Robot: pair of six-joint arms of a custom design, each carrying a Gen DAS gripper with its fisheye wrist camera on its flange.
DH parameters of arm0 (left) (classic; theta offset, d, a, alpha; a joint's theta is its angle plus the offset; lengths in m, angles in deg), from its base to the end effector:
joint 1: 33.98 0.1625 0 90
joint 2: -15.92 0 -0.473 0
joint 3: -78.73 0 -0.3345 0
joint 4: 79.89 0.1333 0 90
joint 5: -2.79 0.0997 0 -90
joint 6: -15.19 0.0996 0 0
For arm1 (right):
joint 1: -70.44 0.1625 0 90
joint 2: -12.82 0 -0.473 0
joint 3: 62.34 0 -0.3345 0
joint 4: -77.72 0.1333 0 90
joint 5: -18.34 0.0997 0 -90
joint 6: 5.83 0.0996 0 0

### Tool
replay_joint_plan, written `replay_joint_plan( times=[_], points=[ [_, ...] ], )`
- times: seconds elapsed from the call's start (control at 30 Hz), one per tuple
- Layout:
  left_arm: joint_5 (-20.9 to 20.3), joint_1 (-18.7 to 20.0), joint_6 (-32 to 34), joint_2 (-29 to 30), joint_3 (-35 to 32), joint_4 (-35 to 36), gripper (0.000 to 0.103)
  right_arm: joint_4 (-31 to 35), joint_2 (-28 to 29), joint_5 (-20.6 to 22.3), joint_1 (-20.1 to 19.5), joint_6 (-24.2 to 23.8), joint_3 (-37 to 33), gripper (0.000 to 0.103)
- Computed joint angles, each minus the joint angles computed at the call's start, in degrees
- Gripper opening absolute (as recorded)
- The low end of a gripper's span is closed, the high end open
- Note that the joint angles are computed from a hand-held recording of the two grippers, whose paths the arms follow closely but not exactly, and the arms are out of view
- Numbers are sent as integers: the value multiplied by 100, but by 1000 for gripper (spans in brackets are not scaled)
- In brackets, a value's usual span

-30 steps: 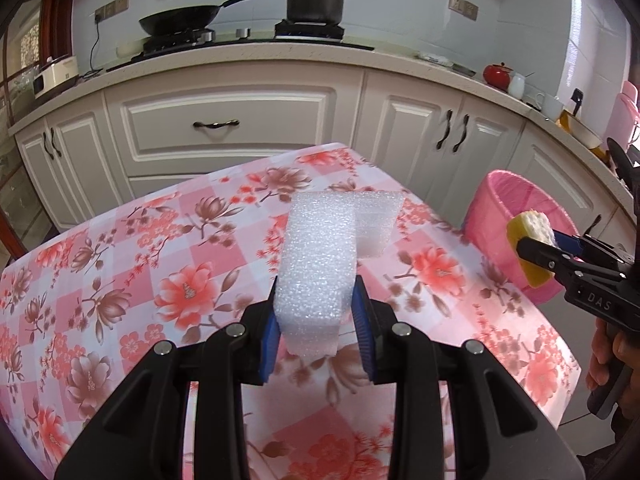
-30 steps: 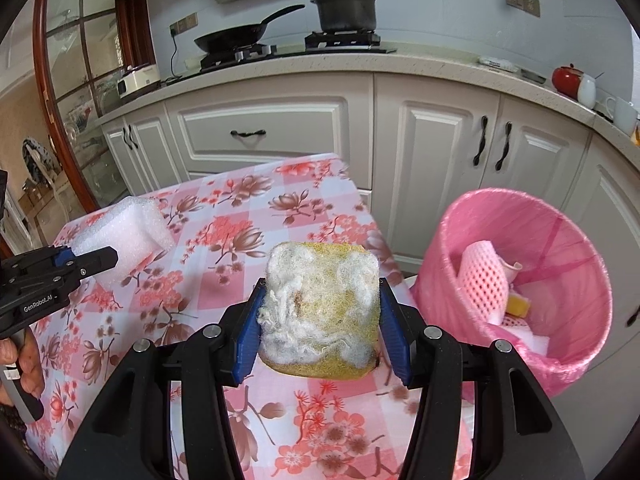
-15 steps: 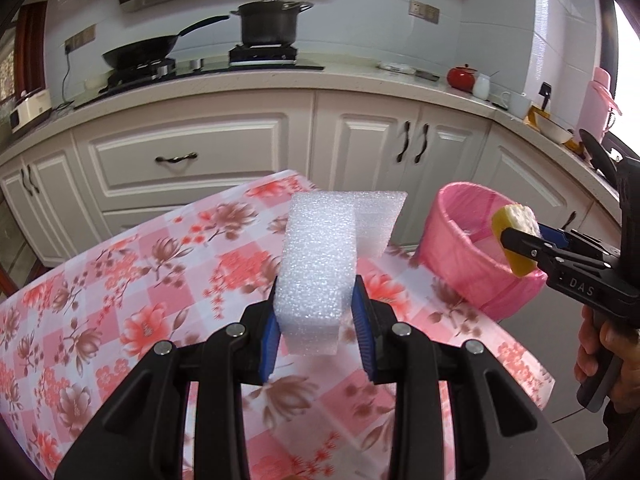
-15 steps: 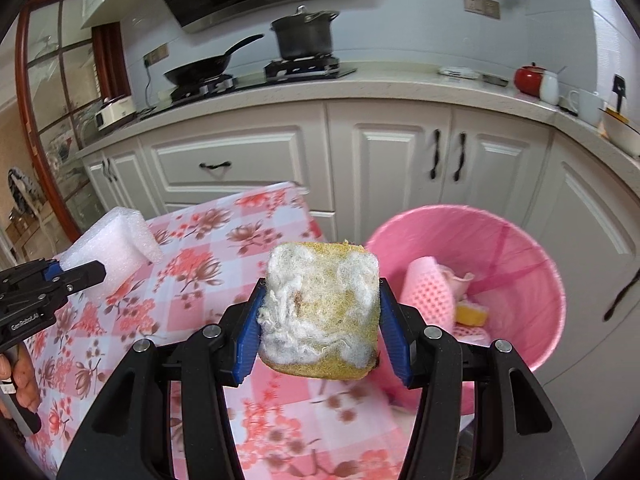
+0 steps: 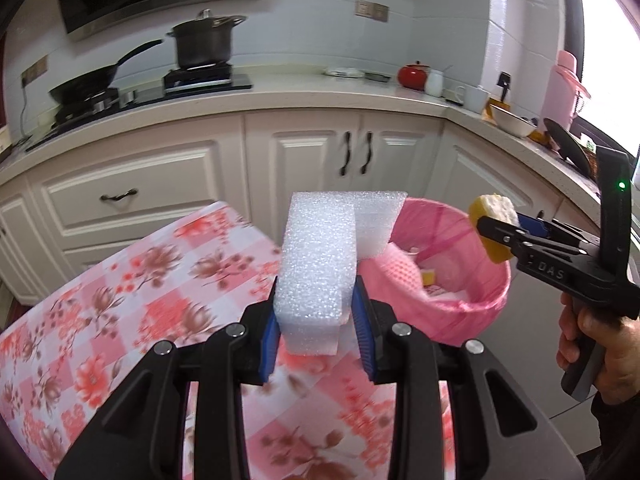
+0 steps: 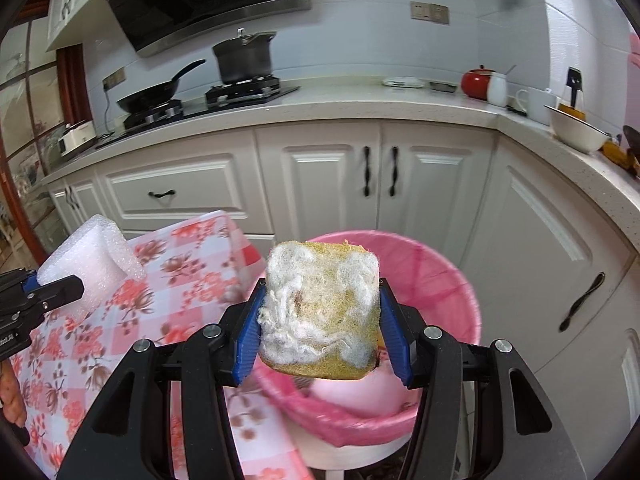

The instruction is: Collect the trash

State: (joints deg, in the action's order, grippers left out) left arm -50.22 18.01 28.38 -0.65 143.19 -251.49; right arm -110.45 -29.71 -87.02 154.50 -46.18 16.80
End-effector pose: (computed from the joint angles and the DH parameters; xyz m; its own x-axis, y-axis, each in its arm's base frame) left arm -0.3433 -0.7531 0.0384 -0.6960 0.3723 -0.6139 0.6893 0.5859 -0.4261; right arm 0.0288 -0.7560 0.3247 -0.7445 -0.0541 0.6655 -0.5678 0.5756 -0.5885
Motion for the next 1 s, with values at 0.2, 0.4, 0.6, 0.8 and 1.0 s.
replay_joint_plan(
  times=[0.2, 0.4, 0.6, 0.8, 1.0],
  points=[
    [-97, -92, 108, 430, -831, 524, 32, 114, 1, 9, -120, 82, -210, 51],
    [-315, -107, 5, 845, -1681, 1216, 32, 238, 17, 4, -197, 153, -391, 52],
    [-496, -97, -9, 1375, -2753, 1976, 34, 247, 17, -18, -244, 259, -495, 56],
    [-628, -33, -137, 1790, -3619, 2682, 63, 187, -11, -53, -296, 341, -522, 69],
    [-619, -32, -274, 1609, -3162, 2530, 72, 187, -77, -65, -314, 410, -396, 74]
  ],
)
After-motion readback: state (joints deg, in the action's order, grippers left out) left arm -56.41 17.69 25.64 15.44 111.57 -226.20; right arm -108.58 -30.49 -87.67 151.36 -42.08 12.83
